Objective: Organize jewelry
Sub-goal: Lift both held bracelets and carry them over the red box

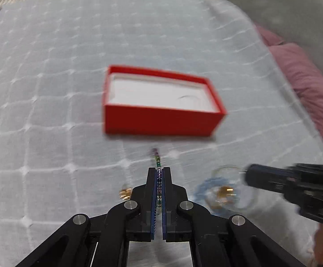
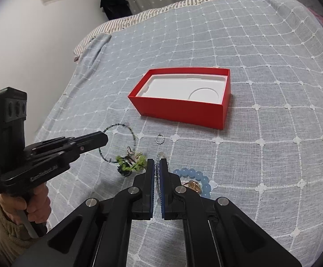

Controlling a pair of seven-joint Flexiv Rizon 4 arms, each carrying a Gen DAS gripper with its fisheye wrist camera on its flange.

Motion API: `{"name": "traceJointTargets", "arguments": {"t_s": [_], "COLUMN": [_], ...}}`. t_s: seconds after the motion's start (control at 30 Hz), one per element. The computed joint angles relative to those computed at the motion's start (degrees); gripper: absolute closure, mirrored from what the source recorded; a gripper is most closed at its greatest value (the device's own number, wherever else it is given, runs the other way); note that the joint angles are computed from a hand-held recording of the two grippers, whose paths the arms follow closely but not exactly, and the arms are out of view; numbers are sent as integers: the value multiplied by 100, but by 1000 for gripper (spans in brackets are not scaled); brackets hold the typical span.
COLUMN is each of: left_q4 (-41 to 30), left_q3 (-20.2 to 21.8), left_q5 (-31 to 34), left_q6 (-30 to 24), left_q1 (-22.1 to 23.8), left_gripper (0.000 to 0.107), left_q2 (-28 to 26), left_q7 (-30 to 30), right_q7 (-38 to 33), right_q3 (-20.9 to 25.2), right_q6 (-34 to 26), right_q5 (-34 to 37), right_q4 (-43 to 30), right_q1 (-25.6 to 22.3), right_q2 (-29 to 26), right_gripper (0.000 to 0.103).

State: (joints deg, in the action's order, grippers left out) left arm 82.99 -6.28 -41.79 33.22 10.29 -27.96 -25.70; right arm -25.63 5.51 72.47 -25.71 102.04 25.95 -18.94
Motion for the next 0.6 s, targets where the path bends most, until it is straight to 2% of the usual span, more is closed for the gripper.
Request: {"name": "traceJointTargets", "arguments": {"t_s": [0.07,0.1,0.13,0.2,0.3,0.47,0.5,0.53,0.57,0.6], "left_q4": [93,123,201,349,276,340,397,526,597,500], "left_q3": [-7,-43,-127,-94,-4,3,6,-89,-129,17], "left_q5": [-73,-203,-448,-557,-460,-650,-700,-981,-934,-635], "left_q6": [196,130,44,284,223,336,497,648,965,1007], "left_q1": [-24,33,130,64,11,4,-14,31,0,-95], "left_gripper": [107,107,107,107,107,107,107,107,107,107], "left_q2": [86,132,211,338,308,424,463,515,510,429], "left_q7": [65,111,357,673,585,756,863,1326,1524,1349], "right_q7": [40,66,70,77,48,113,123,130,139,154], "right_q3": [-33,-46,-48,-49,-17,-93,-102,-107,-107,-104], "right_q6": [49,104,128,129,183,285,291,291,278,276], "right_q5": [-38,-55,-63,-70,-8,-120,-140,-154,-157,-148], "right_q4": [14,37,44,40,31,29,26,27,26,27], "right_q1": [15,20,19,19,-5,37,39,39,36,31], "right_q2": [5,17,22,19,10,52,56,58,56,51], "right_gripper": [99,99,99,99,99,99,99,99,99,99]}}
